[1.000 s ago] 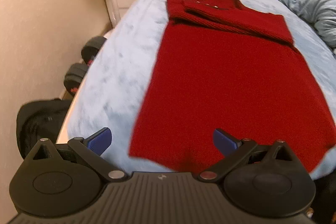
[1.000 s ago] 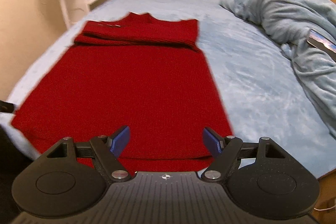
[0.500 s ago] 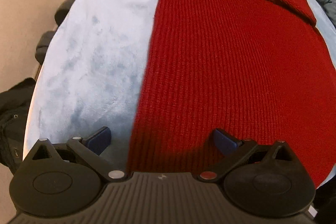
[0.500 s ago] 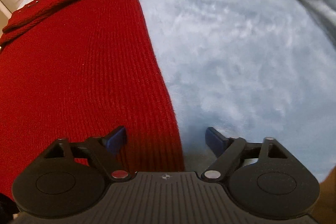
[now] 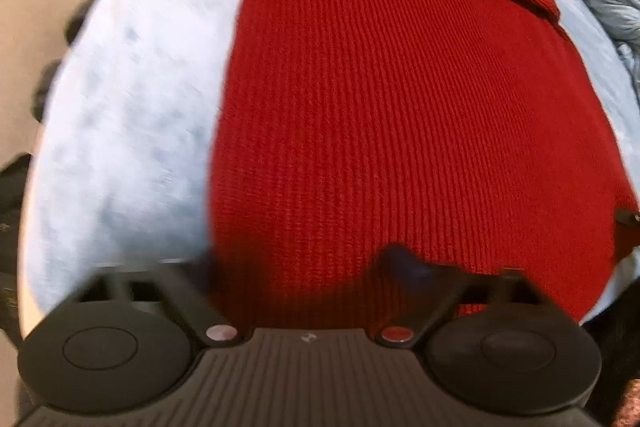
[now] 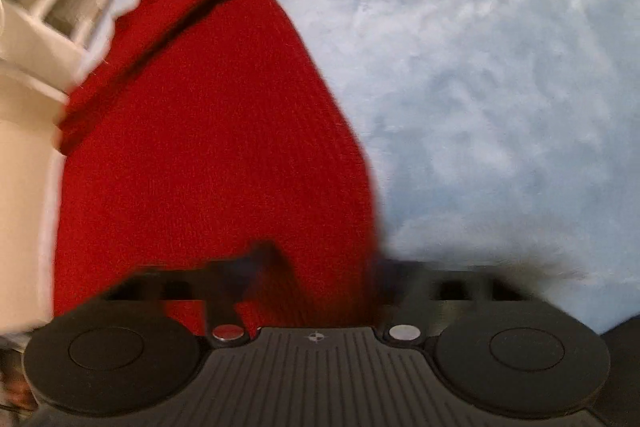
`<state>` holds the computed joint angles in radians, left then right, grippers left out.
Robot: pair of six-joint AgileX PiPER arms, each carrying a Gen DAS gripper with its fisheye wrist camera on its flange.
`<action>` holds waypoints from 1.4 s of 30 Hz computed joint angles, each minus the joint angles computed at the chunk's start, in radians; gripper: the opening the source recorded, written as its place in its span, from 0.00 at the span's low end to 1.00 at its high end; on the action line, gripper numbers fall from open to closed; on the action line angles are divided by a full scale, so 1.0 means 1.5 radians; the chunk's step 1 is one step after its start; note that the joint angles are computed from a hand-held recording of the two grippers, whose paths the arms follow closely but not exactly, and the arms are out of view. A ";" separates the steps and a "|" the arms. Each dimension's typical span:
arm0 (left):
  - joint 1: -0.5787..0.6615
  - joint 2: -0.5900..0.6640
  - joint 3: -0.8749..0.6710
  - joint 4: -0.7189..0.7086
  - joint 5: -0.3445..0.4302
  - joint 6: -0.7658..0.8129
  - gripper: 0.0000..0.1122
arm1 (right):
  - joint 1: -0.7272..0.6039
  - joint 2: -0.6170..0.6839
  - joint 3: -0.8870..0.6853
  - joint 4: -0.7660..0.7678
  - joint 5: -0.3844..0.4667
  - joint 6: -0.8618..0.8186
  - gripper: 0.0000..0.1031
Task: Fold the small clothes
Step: 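Grasp the sweater hem with the left tool while the right tool grasps the hem too, then lift the hem and fold it onto the collar with both tools, then release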
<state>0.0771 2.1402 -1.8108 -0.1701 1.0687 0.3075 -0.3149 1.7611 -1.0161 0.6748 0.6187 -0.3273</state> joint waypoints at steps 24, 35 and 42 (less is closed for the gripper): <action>0.132 -0.324 0.275 -0.186 0.002 0.128 0.06 | 0.013 -0.409 0.181 -0.041 0.038 0.044 0.15; 0.190 -0.395 0.362 -0.174 0.053 0.179 0.06 | -0.083 -0.548 0.213 -0.058 0.217 0.056 0.15; 0.154 -0.326 0.247 -0.164 0.078 0.109 0.06 | -0.050 -0.443 0.120 -0.085 0.205 0.092 0.16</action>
